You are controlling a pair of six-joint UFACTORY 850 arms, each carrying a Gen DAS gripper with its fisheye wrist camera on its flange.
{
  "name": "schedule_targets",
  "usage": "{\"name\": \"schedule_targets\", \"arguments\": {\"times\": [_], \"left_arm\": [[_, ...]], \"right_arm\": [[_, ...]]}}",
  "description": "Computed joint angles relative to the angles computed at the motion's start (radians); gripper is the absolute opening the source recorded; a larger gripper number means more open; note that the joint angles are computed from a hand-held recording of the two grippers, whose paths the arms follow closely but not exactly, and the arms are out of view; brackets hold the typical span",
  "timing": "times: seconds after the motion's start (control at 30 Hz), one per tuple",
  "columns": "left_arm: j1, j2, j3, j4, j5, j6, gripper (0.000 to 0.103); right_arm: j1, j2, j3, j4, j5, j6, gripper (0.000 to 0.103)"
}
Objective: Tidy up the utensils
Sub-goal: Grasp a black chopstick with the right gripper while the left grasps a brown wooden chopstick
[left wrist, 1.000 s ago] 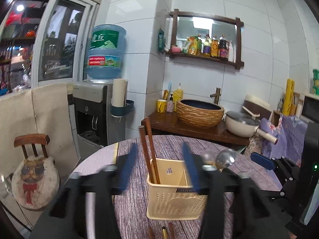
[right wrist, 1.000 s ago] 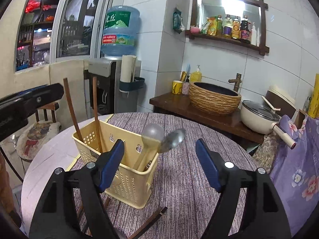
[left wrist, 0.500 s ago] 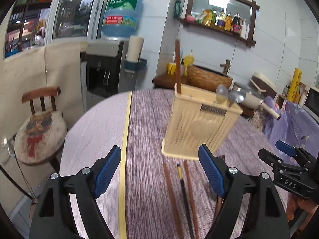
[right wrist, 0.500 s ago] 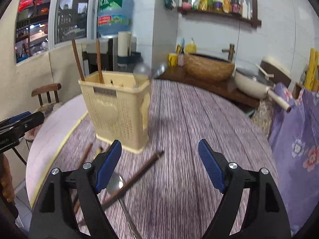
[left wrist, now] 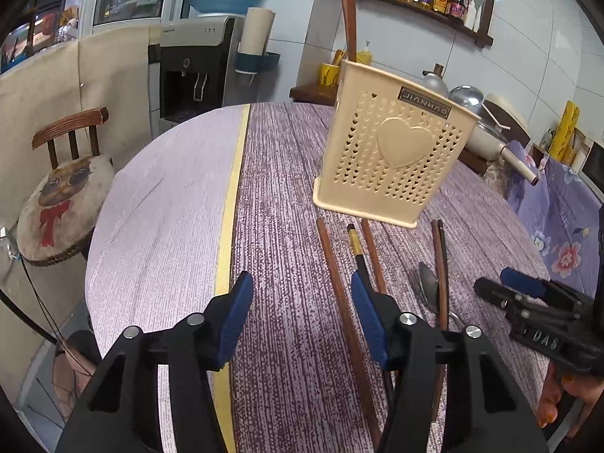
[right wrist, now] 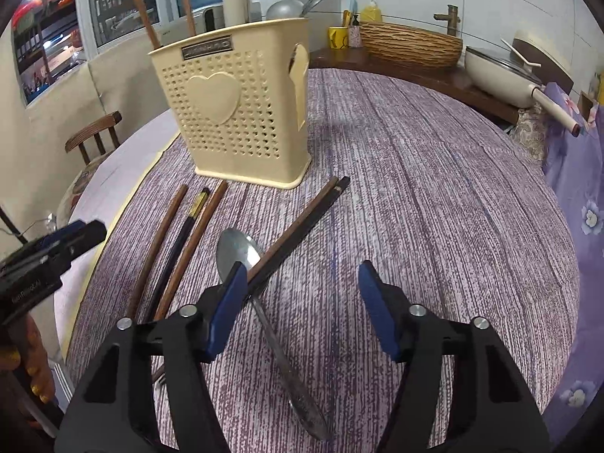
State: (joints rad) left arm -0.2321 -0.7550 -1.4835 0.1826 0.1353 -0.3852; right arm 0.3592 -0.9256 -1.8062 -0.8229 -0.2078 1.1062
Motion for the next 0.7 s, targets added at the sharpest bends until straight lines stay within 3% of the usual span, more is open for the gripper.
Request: {"name": "schedule_targets", "arguments": {"times": [0.13, 0.27, 0.33, 0.4, 0.5, 0.6, 0.7], "left_arm": [[0.000, -0.019, -0.031, 0.080, -0.042, -0.079, 0.048], [-0.005, -0.026, -0.044, 0.088, -0.057, -0.091, 0.047], [-0.007, -0.025, -0.041, 0.090, -0.056, -0.089, 0.047], [-0.007, -0.022, -0.036, 0.048, -0.057, -0.042, 0.047], [-0.007, -0.022, -0.035, 0.110, -0.060, -0.104, 0.047], [-0.008, -0.025, -0.041, 0.099, -0.065, -0.089, 0.047], [-0.008, -0.027, -0.047, 0.152, -0.068, -0.137, 0.047]], "right_arm": [[-0.022, -0.046, -0.091, 0.256, -0.037, -0.195, 0.047], [-0.024, -0.144, -0.262, 0.447, -0.141, -0.398, 0.039], [-0.027, -0.186, -0.335, 0.460, -0.190, -0.397, 0.033], [-0.033, -0.231, -0.409, 0.459, -0.241, -0.370, 0.033], [-0.047, -0.301, -0.526, 0.596, -0.298, -0.476, 0.033], [-0.044, -0.347, -0.613, 0.580, -0.347, -0.474, 0.032], [-0.046, -0.388, -0.695, 0.631, -0.395, -0.536, 0.020]]}}
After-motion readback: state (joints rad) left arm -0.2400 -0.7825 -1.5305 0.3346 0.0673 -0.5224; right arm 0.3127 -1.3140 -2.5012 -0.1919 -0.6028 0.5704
